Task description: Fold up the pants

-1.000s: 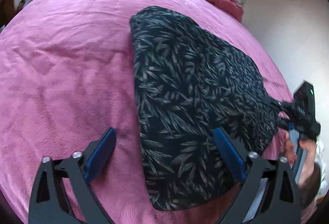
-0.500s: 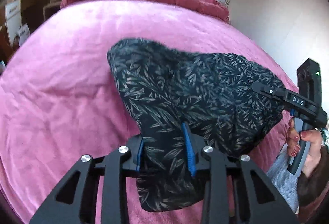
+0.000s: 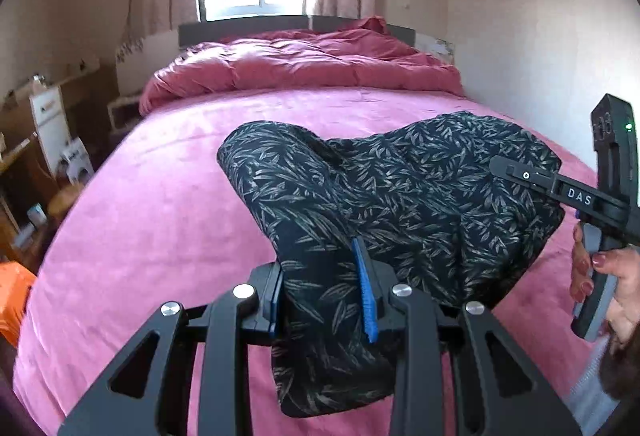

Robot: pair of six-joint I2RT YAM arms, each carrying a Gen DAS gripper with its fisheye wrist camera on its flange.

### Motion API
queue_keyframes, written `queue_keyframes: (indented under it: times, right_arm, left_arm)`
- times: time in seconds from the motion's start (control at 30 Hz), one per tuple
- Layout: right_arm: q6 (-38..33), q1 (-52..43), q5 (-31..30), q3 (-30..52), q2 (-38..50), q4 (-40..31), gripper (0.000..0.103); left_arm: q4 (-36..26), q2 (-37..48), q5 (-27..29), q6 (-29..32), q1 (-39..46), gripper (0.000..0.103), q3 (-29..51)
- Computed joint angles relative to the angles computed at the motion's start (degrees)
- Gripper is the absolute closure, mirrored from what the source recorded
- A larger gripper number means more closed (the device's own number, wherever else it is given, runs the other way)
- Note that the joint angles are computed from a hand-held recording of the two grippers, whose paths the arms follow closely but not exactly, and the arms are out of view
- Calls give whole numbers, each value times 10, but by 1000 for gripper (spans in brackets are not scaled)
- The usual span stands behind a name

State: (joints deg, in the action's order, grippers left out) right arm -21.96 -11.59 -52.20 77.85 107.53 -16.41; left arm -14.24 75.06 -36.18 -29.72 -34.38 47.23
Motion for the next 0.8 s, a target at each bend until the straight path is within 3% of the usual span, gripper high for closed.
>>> queue_keyframes:
  times: [0.07, 0.2, 0.23, 0.27, 0.33, 0.47, 0.57, 0.67, 0.8]
  right_arm:
    - [18, 11, 24, 33, 46, 14, 70]
    - [26, 36, 120, 147, 161, -77, 68]
    - [10, 38, 137, 166, 181, -95, 59]
    - [8, 37, 140, 167, 184, -91, 50]
    - [30, 29, 142, 187, 190, -110, 44]
    - [53, 18, 147, 197, 190, -135, 43]
    - [59, 22, 198, 105, 116, -76, 43]
    - [52, 20, 221, -37, 4, 48, 43]
    - [29, 31, 252, -133, -64, 129, 43]
  left_arm:
    - [32, 41, 14, 21, 34, 73, 8]
    - [58, 153, 60, 8, 92, 70, 40]
    - [75, 171, 49, -2, 92, 68, 35]
    - [103, 174, 40, -8, 89, 64, 17]
    - [128, 176, 20, -19, 79, 58, -4]
    - [135, 170, 12, -25, 87, 42, -18]
    - [72, 156, -30, -56, 60, 31, -7]
    - [30, 152, -61, -80, 44, 5, 6]
    - [7, 148, -88, -123, 2, 3, 10]
